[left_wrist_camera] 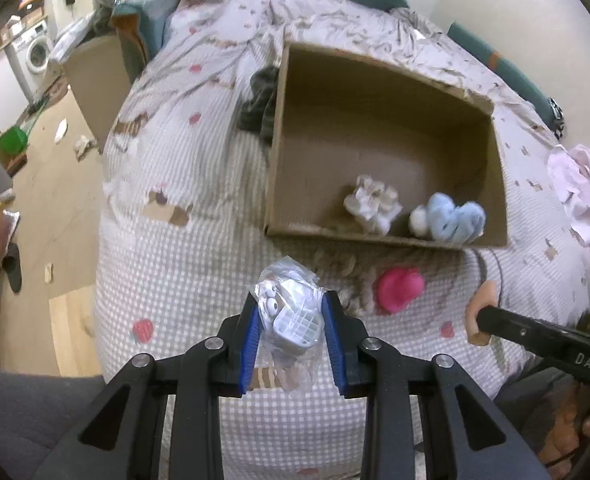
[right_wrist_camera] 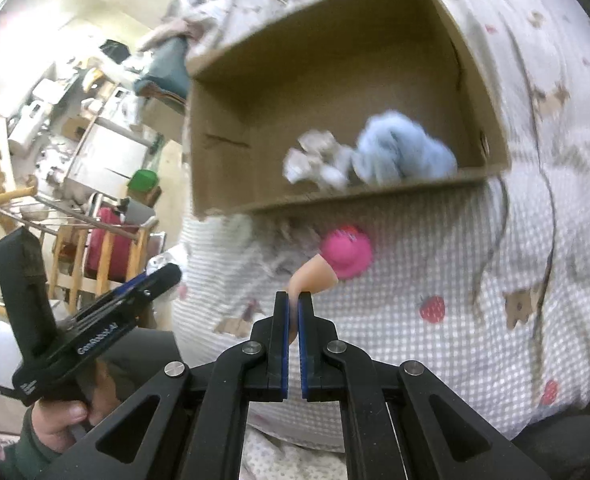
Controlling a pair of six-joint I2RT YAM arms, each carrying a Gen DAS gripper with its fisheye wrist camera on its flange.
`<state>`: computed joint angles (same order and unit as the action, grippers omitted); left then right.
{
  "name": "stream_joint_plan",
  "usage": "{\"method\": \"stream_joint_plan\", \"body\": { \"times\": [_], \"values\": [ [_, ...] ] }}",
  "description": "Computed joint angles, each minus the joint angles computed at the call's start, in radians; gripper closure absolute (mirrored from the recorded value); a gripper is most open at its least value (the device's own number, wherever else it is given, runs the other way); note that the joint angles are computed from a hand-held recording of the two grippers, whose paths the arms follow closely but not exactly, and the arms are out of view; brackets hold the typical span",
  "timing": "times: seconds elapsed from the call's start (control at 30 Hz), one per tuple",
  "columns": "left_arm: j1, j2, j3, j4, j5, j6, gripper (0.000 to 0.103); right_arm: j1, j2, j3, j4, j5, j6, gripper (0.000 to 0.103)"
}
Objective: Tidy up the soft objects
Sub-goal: 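Lift the plastic bag with the left gripper while the right grasps the tan cylinder, then carry the plastic bag and tan cylinder over the box with both grippers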
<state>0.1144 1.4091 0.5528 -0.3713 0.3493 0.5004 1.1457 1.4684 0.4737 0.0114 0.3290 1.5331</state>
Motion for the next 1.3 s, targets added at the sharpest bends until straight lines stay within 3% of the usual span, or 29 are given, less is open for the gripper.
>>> {"method": "stream_joint_plan", "body": {
  "times": [0.2,0.4,0.53,0.67,0.83,1.3],
  "values": [
    [-0.089,-0.023,0.088,-0.049,0.004,-0.062,0.076,-0.096,-0.179,0.018,-0.176,-0.013,-0.135,0.097],
    [-0.162,0.044,0.173,-0.01,-0.014,-0.132,0.076,-0.203,-0.243,0.04,-0.21,0.018,-0.307,0.097],
    [-0.207,0.125,0.233,0.026,-0.019,-0.172,0.076,-0.27,-0.248,0.016,-0.164,0.029,-0.378,0.097],
    [-0.263,0.214,0.251,0.113,-0.051,-0.19,0.076,-0.317,-0.248,-0.055,-0.042,0.003,-0.413,0.097],
    [-0.288,0.306,0.223,0.235,-0.054,-0.221,0.076,-0.326,-0.182,-0.063,-0.001,0.004,-0.419,0.097],
    [-0.293,0.406,0.257,0.243,-0.043,-0.232,0.075,-0.399,-0.023,-0.035,0.099,-0.09,-0.436,0.097]
  ]
}}
